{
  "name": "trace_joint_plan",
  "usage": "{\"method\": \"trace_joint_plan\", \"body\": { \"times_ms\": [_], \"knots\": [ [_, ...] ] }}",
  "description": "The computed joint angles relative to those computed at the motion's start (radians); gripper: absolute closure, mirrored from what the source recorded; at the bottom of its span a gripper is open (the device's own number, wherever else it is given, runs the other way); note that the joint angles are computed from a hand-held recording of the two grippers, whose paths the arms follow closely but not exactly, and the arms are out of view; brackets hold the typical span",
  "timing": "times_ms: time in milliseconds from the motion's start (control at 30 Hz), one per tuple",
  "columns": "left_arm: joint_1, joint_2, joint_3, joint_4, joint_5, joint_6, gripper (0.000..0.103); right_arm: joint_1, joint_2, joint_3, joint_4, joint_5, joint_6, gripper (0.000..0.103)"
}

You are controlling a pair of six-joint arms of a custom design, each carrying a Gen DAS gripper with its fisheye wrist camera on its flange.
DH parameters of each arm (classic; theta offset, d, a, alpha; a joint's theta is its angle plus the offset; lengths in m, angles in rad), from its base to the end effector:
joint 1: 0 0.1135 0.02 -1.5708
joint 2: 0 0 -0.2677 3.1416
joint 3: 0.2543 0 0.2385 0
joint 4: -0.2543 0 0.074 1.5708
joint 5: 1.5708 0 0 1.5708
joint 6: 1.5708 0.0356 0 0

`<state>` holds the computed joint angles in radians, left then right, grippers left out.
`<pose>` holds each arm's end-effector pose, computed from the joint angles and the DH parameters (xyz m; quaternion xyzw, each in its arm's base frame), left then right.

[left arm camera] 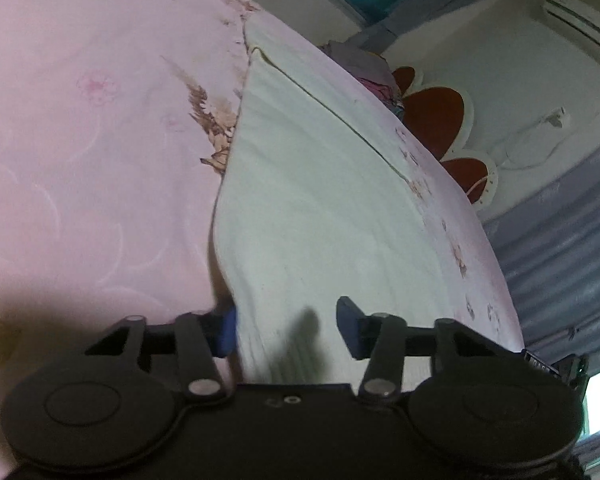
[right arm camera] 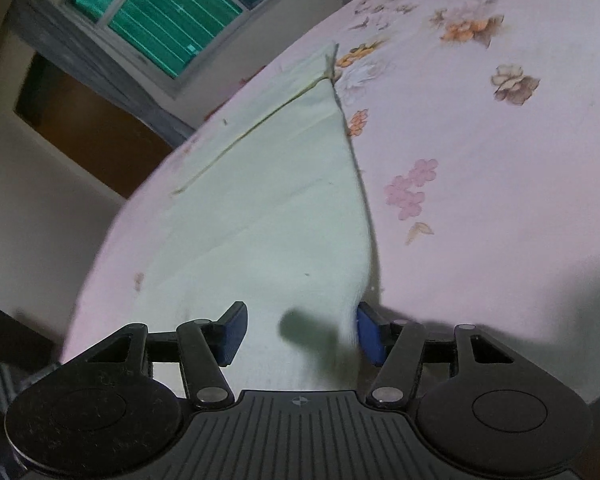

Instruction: Fold small clothes

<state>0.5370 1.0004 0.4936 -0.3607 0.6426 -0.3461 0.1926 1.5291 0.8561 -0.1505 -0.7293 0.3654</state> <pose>0.1593 0.0700 0.2011 -0.2823 0.8518 -0.2640 0.3536 0.2851 0.0798 0.2102 -0.0546 0.8778 0.4131 0.2364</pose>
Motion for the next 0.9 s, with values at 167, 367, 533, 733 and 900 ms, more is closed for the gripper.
{"method": "trace_joint_plan", "body": {
  "times_ms": [167, 367, 533, 733, 900],
  "knots": [
    [-0.026, 0.017, -0.055, 0.124, -0.011, -0.111, 0.063, -0.044, 0.126, 0.054, 0.082, -0.093, 0.137, 0.061],
    [0.005, -0.009, -0.090, 0.131, 0.026, -0.118, 0.066, -0.106, 0.153, 0.035, 0.134, -0.245, 0.179, 0.063],
    [-0.035, 0.046, -0.049, 0.151, -0.021, -0.124, 0.066, -0.083, 0.220, 0.119, 0.150, -0.188, 0.221, 0.063],
    [-0.013, -0.021, -0.094, 0.133, 0.010, -0.128, 0.067, -0.092, 0.177, 0.086, 0.034, -0.222, 0.060, 0.070],
    [0.037, -0.039, -0.122, 0.135, 0.040, -0.119, 0.100, -0.084, 0.137, 0.080, -0.098, -0.184, -0.057, 0.100]
  ]
}}
